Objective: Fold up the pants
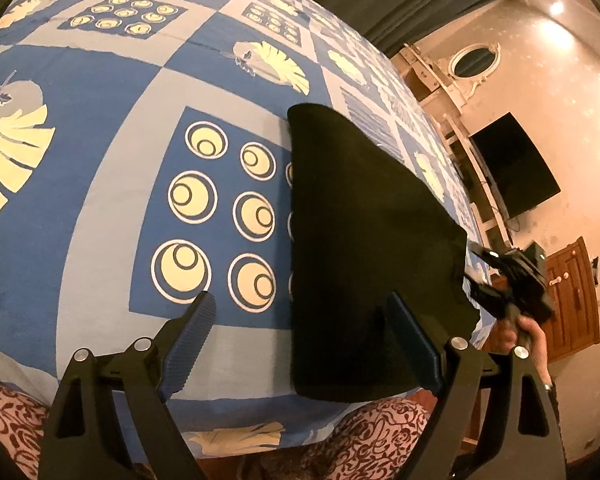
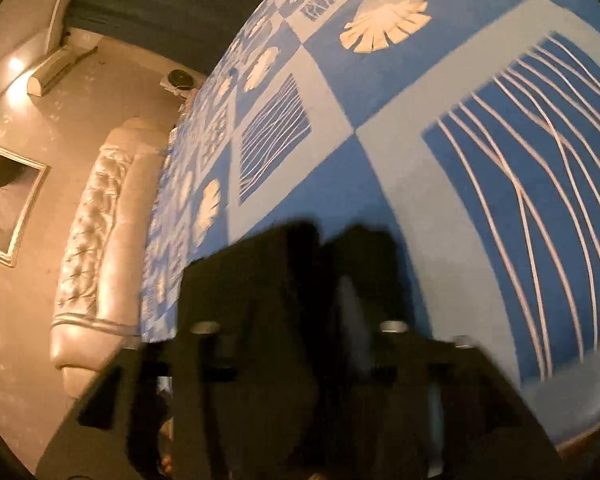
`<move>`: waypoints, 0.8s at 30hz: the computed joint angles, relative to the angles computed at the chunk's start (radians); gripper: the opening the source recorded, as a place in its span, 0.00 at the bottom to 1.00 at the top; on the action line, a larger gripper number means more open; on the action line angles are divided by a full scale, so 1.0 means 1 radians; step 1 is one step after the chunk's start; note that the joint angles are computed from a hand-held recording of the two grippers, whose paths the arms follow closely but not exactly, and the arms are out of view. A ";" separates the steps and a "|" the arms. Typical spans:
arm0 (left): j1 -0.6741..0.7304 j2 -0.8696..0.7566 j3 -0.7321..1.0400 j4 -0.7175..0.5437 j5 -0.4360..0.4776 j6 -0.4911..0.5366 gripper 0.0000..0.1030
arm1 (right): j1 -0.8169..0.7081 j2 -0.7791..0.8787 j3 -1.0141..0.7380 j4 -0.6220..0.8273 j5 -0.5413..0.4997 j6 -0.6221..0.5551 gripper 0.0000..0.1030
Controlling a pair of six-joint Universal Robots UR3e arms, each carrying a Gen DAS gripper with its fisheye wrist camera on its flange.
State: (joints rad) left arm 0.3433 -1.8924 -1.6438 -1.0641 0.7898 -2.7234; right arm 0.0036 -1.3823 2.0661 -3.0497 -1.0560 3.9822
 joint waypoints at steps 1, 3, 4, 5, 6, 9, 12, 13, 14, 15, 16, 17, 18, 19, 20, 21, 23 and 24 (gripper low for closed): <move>0.001 -0.001 0.000 -0.010 -0.003 0.000 0.83 | 0.005 -0.042 0.037 0.014 0.008 0.008 0.53; 0.004 0.002 -0.003 -0.019 -0.010 -0.006 0.83 | 0.006 -0.109 0.092 0.034 0.021 0.012 0.60; 0.005 0.007 -0.008 -0.020 -0.013 -0.006 0.83 | 0.008 -0.138 0.135 0.020 0.040 0.027 0.62; 0.007 0.011 -0.010 -0.019 -0.015 -0.006 0.83 | 0.013 -0.152 0.155 0.014 0.045 0.039 0.62; 0.010 0.017 -0.015 -0.014 -0.019 -0.007 0.83 | 0.018 -0.163 0.178 0.002 0.048 0.053 0.62; 0.019 0.021 -0.013 -0.013 -0.026 -0.014 0.83 | 0.027 -0.149 0.229 -0.078 0.070 0.088 0.62; 0.031 0.026 -0.013 -0.009 -0.027 -0.027 0.83 | 0.042 -0.141 0.235 -0.101 0.056 0.098 0.62; 0.032 0.025 -0.012 -0.008 -0.028 -0.028 0.83 | 0.044 -0.144 0.225 -0.081 0.058 0.086 0.62; 0.032 0.019 -0.006 -0.004 -0.027 -0.030 0.83 | 0.057 -0.151 0.208 -0.048 0.040 0.072 0.60; 0.032 0.014 -0.004 0.002 -0.024 -0.030 0.83 | 0.064 -0.146 0.187 -0.027 0.032 0.062 0.47; 0.031 0.011 -0.001 0.003 -0.021 -0.030 0.83 | 0.075 -0.134 0.166 -0.014 0.033 0.060 0.38; 0.030 0.007 0.000 0.001 -0.018 -0.027 0.83 | 0.082 -0.109 0.147 -0.014 0.049 0.059 0.19; 0.029 0.004 0.002 -0.002 -0.014 -0.027 0.83 | 0.094 -0.091 0.127 0.001 0.046 0.054 0.16; 0.029 0.002 0.003 -0.004 -0.012 -0.029 0.83 | 0.114 -0.085 0.103 0.038 0.022 0.035 0.14; 0.032 0.001 0.004 -0.010 -0.012 -0.030 0.83 | 0.126 -0.086 0.096 0.046 0.004 0.027 0.12; 0.034 -0.002 0.007 -0.018 -0.015 -0.033 0.83 | 0.128 -0.099 0.104 0.041 -0.008 0.023 0.11; 0.039 -0.012 0.017 -0.044 -0.022 -0.032 0.83 | 0.106 -0.138 0.148 0.036 -0.010 0.017 0.11; 0.039 -0.019 0.021 -0.053 -0.023 -0.031 0.83 | 0.085 -0.155 0.183 0.024 0.007 0.015 0.11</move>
